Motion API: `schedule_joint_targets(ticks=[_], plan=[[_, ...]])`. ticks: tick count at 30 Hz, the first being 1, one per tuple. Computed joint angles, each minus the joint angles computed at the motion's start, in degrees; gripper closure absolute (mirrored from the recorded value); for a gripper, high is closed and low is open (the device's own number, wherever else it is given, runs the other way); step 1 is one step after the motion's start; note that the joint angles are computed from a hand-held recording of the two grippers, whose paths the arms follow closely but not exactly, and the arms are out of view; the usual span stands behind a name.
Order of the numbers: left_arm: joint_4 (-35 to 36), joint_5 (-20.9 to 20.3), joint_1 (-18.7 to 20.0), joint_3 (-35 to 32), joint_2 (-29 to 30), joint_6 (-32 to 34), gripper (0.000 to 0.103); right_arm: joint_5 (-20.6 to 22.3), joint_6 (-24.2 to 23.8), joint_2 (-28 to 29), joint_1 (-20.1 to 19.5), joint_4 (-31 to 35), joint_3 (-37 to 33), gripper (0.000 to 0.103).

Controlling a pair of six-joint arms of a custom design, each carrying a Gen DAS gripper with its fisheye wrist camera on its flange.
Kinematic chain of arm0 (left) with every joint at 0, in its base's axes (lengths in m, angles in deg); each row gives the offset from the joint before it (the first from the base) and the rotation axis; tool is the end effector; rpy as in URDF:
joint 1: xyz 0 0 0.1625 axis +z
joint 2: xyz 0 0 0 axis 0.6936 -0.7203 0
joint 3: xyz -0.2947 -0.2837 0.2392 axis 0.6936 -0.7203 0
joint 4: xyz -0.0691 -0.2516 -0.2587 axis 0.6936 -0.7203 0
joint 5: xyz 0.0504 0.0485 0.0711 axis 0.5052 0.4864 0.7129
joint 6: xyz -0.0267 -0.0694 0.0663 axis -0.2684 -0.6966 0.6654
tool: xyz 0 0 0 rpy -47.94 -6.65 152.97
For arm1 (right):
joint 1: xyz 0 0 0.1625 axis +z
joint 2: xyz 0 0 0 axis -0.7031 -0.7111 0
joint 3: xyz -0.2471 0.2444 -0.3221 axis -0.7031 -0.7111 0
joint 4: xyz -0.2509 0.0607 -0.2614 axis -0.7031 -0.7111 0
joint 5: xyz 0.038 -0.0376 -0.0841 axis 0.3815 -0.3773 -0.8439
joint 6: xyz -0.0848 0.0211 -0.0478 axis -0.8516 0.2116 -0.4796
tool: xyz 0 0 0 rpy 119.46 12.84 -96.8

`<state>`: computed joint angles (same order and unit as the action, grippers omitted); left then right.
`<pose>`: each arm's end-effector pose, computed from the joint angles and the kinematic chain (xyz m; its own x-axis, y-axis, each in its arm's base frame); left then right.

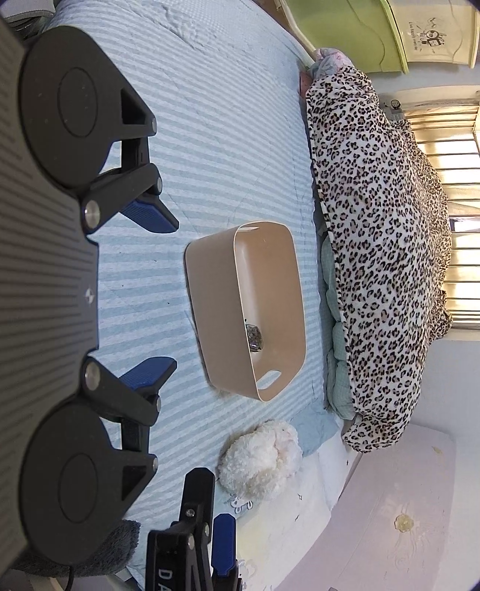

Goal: Organize objects

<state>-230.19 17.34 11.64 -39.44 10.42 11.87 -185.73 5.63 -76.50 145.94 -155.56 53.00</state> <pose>-0.3483 -0.8465 0.1945 -0.6381 0.4165 -0.6476 0.7358 0.5775 -0.3535 0.2398 -0.7949 0.3106 -0.7849 0.0201 0.6193 -0.4838 0.6047 -0.6327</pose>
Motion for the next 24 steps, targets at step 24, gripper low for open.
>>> schedule_joint_targets(ticks=[24], plan=[[-2.1, 0.1, -0.2, 6.7, -3.7, -1.6, 0.028, -1.4, -0.9, -1.3, 0.6, 0.2, 3.4, 0.027]])
